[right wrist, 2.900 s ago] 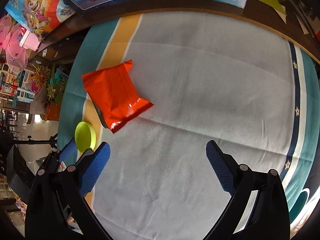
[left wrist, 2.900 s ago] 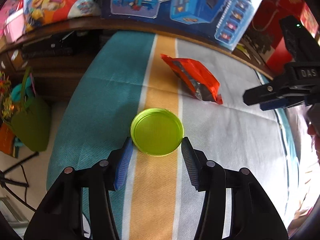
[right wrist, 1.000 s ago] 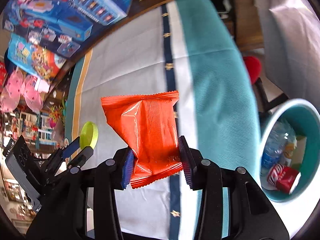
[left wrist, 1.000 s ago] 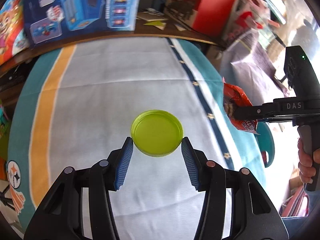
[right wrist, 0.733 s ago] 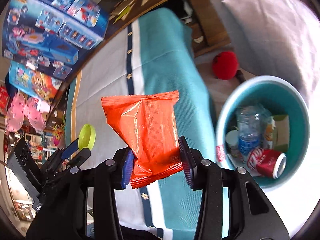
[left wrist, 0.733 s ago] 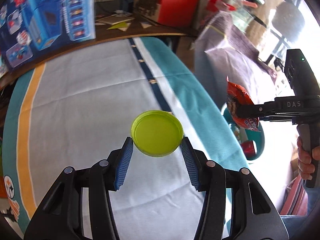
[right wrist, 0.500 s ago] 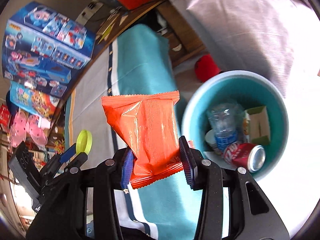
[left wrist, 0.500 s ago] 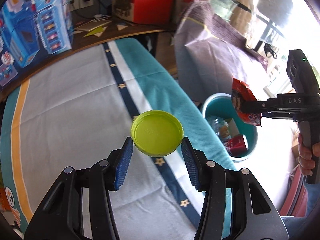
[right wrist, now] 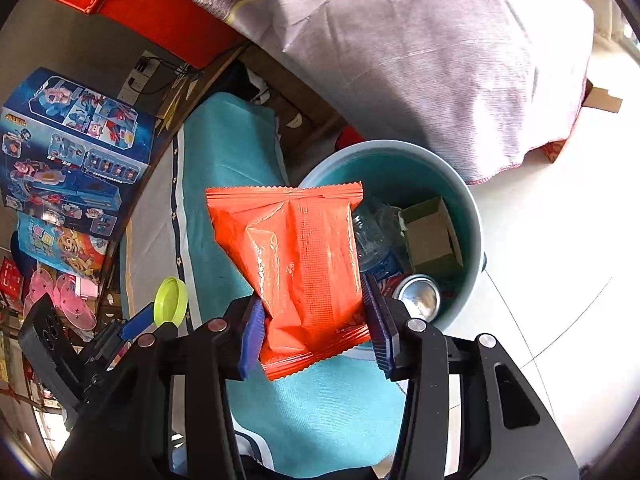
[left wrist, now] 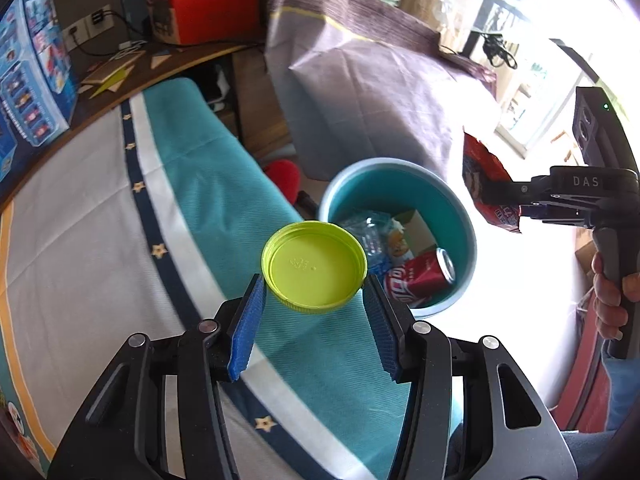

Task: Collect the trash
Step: 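Carry the lid and packet over the teal bin and open both grippers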

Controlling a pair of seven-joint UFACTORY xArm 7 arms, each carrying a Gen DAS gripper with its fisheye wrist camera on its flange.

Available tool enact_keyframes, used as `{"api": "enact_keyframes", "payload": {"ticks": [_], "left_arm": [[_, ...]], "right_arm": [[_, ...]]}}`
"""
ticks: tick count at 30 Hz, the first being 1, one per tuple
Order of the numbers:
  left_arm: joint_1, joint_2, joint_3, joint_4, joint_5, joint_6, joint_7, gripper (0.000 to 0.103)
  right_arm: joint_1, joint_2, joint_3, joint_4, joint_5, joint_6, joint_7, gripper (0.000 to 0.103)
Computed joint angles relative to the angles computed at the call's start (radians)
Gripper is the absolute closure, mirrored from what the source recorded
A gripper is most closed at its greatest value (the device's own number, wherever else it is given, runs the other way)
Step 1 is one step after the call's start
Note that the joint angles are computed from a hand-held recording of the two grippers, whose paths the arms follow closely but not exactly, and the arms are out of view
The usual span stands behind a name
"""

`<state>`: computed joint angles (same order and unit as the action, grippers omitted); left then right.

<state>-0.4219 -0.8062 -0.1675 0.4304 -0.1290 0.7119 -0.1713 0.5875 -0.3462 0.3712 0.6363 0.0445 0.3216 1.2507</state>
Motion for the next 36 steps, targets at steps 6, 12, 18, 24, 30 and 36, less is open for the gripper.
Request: {"api": "enact_keyframes", "payload": {"ticks": [6, 12, 18, 24, 30, 36], "left_arm": [[-0.035, 0.080, -0.028, 0.029, -0.012, -0.030, -0.017, 0.052], [-0.046, 0.138, -0.028, 0.051, -0.009, -0.047, -0.020, 0.052], [-0.045, 0.198, -0.012, 0.075, -0.017, -0.060, -0.001, 0.052], [-0.047, 0.256, -0.006, 0.093, -0.035, -0.078, 0.020, 0.052], [-0.051, 0.302, -0.005, 0.107, -0.050, -0.092, 0.036, 0.052], [-0.054, 0.334, -0.010, 0.122, -0.059, -0.103, 0.046, 0.052]], "right_arm": [[0.017, 0.004, -0.025, -0.024, 0.033, -0.011, -0.031, 0.058], [0.010, 0.067, -0.036, 0.009, 0.039, -0.027, -0.067, 0.056], [0.012, 0.119, -0.057, 0.034, 0.068, -0.045, -0.101, 0.032], [0.014, 0.125, -0.076, 0.021, 0.114, -0.042, -0.126, 0.029], [0.013, 0.115, -0.089, 0.001, 0.160, -0.027, -0.137, 0.022], [0.013, 0.103, -0.094, -0.021, 0.195, -0.028, -0.137, 0.018]]}}
